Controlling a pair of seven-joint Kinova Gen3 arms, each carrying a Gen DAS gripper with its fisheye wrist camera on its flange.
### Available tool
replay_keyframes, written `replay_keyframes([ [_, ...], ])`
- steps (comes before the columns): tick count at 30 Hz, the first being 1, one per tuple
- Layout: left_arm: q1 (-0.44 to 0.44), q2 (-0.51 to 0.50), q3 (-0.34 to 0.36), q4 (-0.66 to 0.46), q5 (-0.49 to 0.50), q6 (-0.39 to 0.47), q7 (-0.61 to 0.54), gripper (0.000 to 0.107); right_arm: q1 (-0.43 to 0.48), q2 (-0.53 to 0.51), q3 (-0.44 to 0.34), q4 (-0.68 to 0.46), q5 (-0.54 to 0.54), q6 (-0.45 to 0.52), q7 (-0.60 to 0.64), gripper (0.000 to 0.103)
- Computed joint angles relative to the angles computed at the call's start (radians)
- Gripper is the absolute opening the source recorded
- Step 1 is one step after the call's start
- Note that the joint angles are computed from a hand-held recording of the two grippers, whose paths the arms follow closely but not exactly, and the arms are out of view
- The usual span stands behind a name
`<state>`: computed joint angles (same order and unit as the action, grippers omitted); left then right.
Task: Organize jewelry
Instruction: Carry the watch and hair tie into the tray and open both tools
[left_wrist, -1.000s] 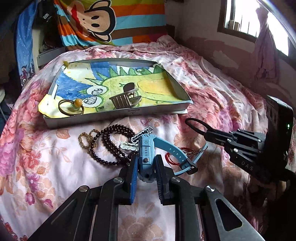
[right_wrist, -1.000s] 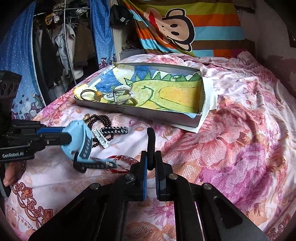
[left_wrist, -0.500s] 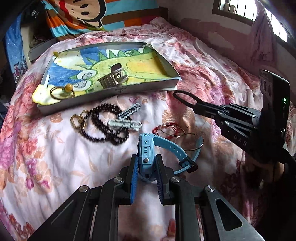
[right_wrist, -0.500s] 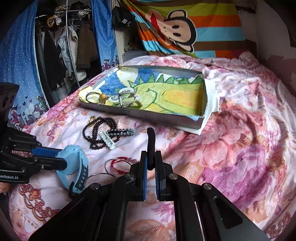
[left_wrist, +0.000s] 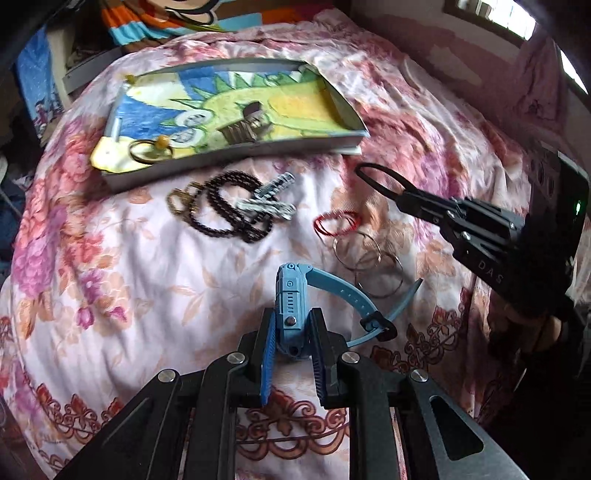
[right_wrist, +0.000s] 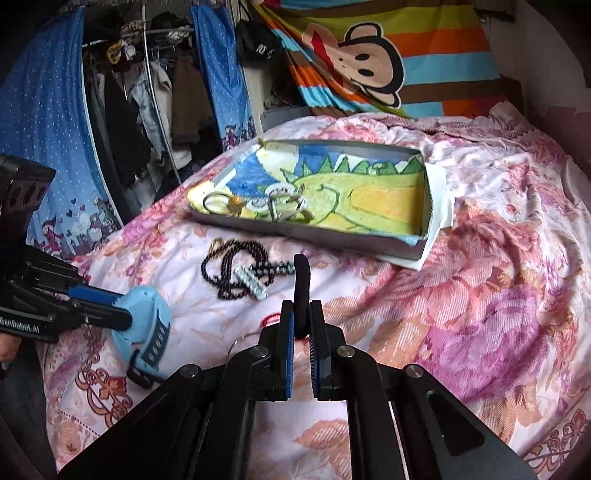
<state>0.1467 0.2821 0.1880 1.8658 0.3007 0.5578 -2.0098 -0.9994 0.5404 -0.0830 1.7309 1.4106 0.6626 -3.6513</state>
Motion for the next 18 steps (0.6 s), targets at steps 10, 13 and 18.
replay_keyframes([
  [10,-0.101,0.036,0.100,0.005,0.161,-0.303,-0.006,0.017,0.053,0.030,0.016,-0.046,0.138,0.040,-0.102,0.007],
  [13,-0.093,0.091,0.099,-0.036,0.167,-0.391,0.070,0.017,0.102,0.059,0.016,-0.087,0.185,0.006,-0.124,0.007],
  [18,0.075,0.224,-0.106,-0.205,0.121,-0.418,0.268,0.017,0.166,0.127,0.023,-0.157,0.230,-0.057,-0.149,0.007],
])
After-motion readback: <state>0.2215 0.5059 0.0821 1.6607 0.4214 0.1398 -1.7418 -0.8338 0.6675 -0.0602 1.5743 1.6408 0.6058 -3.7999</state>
